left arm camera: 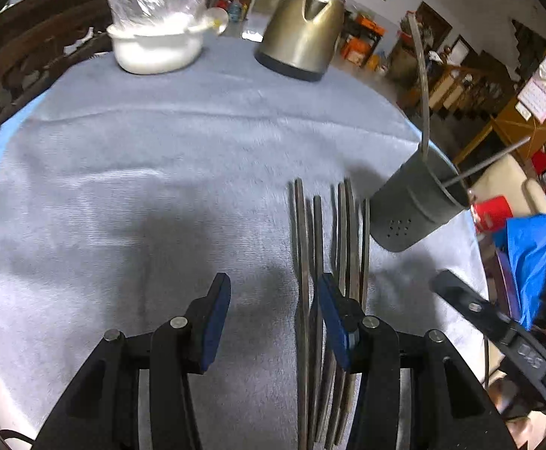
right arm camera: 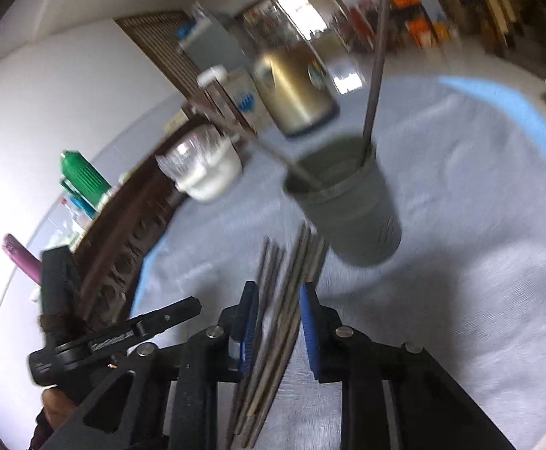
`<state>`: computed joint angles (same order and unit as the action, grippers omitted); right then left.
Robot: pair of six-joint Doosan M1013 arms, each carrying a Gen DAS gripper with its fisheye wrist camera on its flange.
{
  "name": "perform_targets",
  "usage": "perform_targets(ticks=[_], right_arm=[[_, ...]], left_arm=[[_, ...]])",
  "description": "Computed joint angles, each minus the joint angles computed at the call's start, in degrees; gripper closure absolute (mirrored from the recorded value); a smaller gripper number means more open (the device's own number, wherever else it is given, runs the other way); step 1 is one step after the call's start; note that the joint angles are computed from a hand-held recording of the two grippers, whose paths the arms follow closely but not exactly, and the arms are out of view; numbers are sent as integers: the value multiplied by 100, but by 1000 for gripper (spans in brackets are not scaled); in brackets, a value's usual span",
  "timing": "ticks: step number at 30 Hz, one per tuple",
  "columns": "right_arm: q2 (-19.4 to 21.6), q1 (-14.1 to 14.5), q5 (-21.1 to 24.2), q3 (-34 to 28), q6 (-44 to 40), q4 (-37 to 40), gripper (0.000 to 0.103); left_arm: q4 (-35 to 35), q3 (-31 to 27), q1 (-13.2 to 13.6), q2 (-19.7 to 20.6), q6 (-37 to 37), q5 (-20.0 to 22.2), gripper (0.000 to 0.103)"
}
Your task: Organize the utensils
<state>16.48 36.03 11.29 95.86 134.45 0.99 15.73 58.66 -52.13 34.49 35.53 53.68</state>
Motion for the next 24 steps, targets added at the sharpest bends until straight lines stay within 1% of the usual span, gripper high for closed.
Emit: perform_targets(ticks=[4,5,6,9,11,12,13,14,15,16,17,18,19,20,21,24], right_arm=[[270,-42,168,-219,372,-114,79],[296,-31,226,-240,623,-333,79],[354,-24,342,-315,892,-577,81],[504,-26,644,-519,1078,-674,83],[575,-28,785,-615,1192,-768,83],[604,-38,852,-655,1164,-716,83],[637,-52,893,-686,1079,-582,83],[662,-77,875,-690,860,-277,83],[679,-82,836,-688,768,-139,82],[682,-73,800,-682,812,-210,82],[690,-64,830,-707,771,-233,82],[708,-62,836,-735,681,-161,86],[705,-79,794,-720,353,175,89],[720,-92,758,-720,-56,611,93],[719,-91,734,-711,-199,747,93],[751,-62,755,-744,-605,1122,96]], left_arm=[[-128,-281,69,207,279,116,54],[-175,-326,86,245,320,146,54],[-239,-389,104,295,379,177,54],[-313,-612,143,463,478,371,54],[-385,-665,163,514,504,362,54],[-435,-665,175,530,541,330,55],[-436,-678,176,547,566,332,61],[-434,-698,175,572,604,357,65],[-297,-711,160,588,572,354,69],[-332,-678,167,575,616,288,72],[-415,-650,182,567,660,206,78],[-509,-597,199,541,704,94,85],[-458,-576,190,527,689,81,88],[-408,-567,179,519,689,91,91],[-406,-513,174,486,737,56,94],[-415,-353,187,386,698,-1,96]])
